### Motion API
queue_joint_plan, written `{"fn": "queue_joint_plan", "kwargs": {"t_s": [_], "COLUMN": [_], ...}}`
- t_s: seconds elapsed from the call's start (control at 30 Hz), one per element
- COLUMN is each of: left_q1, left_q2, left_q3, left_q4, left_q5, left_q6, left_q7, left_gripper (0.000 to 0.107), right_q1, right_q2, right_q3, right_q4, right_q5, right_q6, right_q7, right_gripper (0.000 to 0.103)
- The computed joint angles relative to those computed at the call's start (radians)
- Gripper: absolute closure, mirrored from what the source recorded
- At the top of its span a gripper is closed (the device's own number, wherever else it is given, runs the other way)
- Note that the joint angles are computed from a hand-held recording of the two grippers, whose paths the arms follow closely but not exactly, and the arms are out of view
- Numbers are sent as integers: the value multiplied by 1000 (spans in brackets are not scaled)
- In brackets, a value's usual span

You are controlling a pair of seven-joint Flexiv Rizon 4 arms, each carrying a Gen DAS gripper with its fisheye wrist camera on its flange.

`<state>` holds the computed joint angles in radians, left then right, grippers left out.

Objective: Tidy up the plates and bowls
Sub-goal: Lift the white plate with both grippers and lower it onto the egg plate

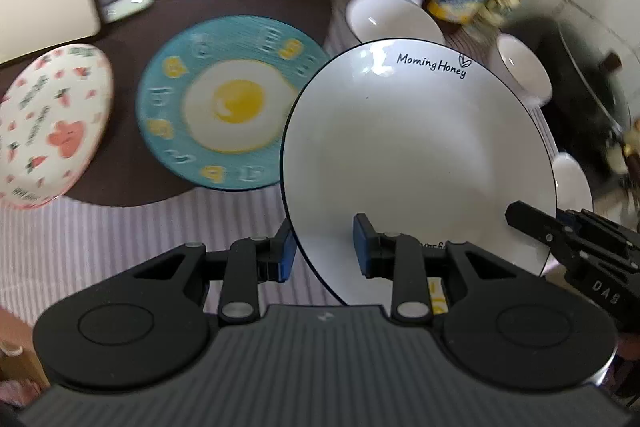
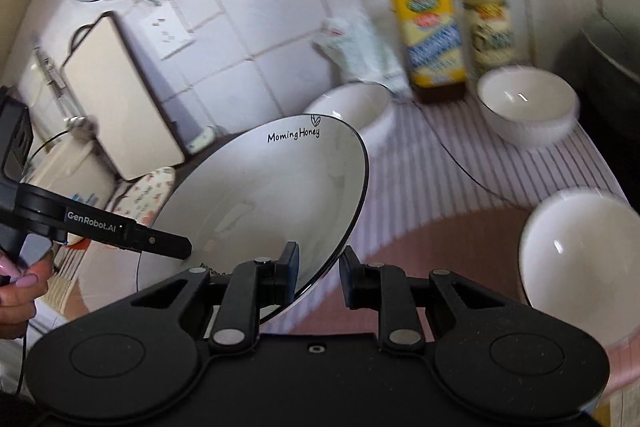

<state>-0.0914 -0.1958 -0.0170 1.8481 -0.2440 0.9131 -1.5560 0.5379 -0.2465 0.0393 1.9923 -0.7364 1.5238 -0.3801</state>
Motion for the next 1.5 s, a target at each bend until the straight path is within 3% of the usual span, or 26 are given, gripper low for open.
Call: {"fn": "queue_joint_plan", "kwargs": {"t_s": [0.33,0.63,0.87,1.23,1.5], "left_q1": [33,88,113,130,117], "left_q2": [43,-34,-106,-189,-228], "left_q3": [46,52,48,42,55], "left_q4": [11,-31,-85,-191,-279], "left_q5": [76,50,5,3,70], "left_q6": [14,-45,-97,-177,-264], "left_q7": [-129,-165,-166,-120,-110], "left_gripper": [79,78,77,76,72], "right_q1": [-113,-136,-54,-5,66], "right_q2": [-152,-319,-397,-455,-471], "right_q3": [246,363,274,200,126], "right_q4": [-241,-509,-616,-719,-802], "right_q5": [315,519,586,644,555], "right_q6": [-83,-271,-318,-401,-566], "right_q7": [-468,-730,-758,-745,-677], "right_gripper": [76,76,77,77,76]}}
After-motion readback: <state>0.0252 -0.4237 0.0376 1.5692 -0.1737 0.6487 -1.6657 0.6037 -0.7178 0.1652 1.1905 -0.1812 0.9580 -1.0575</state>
